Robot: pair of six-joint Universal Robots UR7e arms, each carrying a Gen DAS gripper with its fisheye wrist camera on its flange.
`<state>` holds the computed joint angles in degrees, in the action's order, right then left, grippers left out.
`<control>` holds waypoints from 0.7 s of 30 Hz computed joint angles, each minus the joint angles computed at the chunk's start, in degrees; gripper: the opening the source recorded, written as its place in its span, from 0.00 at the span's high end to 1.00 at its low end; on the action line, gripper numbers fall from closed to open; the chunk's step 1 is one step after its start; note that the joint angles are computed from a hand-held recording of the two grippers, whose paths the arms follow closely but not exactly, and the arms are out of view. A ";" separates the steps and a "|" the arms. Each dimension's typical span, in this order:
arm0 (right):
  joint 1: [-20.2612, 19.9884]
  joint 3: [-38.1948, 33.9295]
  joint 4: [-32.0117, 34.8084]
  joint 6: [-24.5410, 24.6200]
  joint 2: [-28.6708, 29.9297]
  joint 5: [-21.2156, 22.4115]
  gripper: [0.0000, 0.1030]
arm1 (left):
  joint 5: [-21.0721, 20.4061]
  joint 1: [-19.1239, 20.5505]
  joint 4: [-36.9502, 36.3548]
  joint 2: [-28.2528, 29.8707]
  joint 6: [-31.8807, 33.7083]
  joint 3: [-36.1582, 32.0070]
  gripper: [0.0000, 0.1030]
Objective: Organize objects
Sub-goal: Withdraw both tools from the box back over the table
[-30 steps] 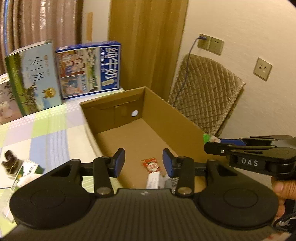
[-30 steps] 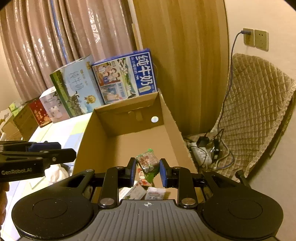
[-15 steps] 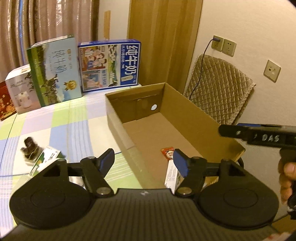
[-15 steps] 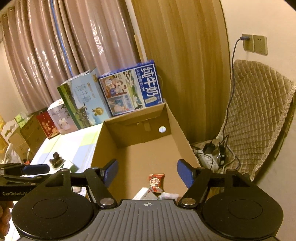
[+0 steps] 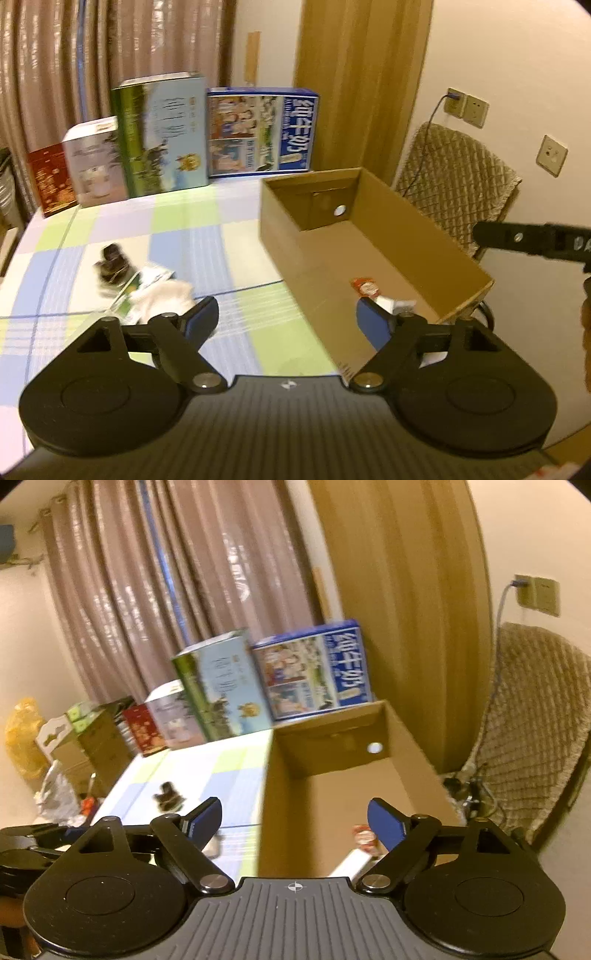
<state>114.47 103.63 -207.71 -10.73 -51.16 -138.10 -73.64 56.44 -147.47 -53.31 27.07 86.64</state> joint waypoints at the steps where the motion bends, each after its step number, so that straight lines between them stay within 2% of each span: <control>1: 0.38 -0.52 0.28 -0.07 0.61 0.29 0.15 | 0.36 0.29 -0.03 -0.57 0.07 0.40 0.22; 4: 1.31 -2.42 1.67 -0.11 2.57 1.12 0.14 | 2.02 1.30 -0.98 -2.44 0.82 1.64 0.18; 6: 1.70 -3.80 2.70 -0.04 3.90 1.77 0.14 | 3.19 2.10 -1.79 -3.52 1.38 2.15 0.11; 11: 2.45 -7.23 4.90 -0.34 7.29 3.79 0.13 | 5.45 4.32 -2.44 -5.16 2.97 1.48 0.08; 15: 2.51 -9.52 6.08 -1.21 9.85 5.96 0.08 | 7.05 6.05 -3.47 -5.78 4.77 0.41 0.02; 21: 0.88 -13.65 8.85 -3.00 14.16 9.47 0.06 | 8.80 8.97 -2.77 -3.91 5.80 -3.79 0.01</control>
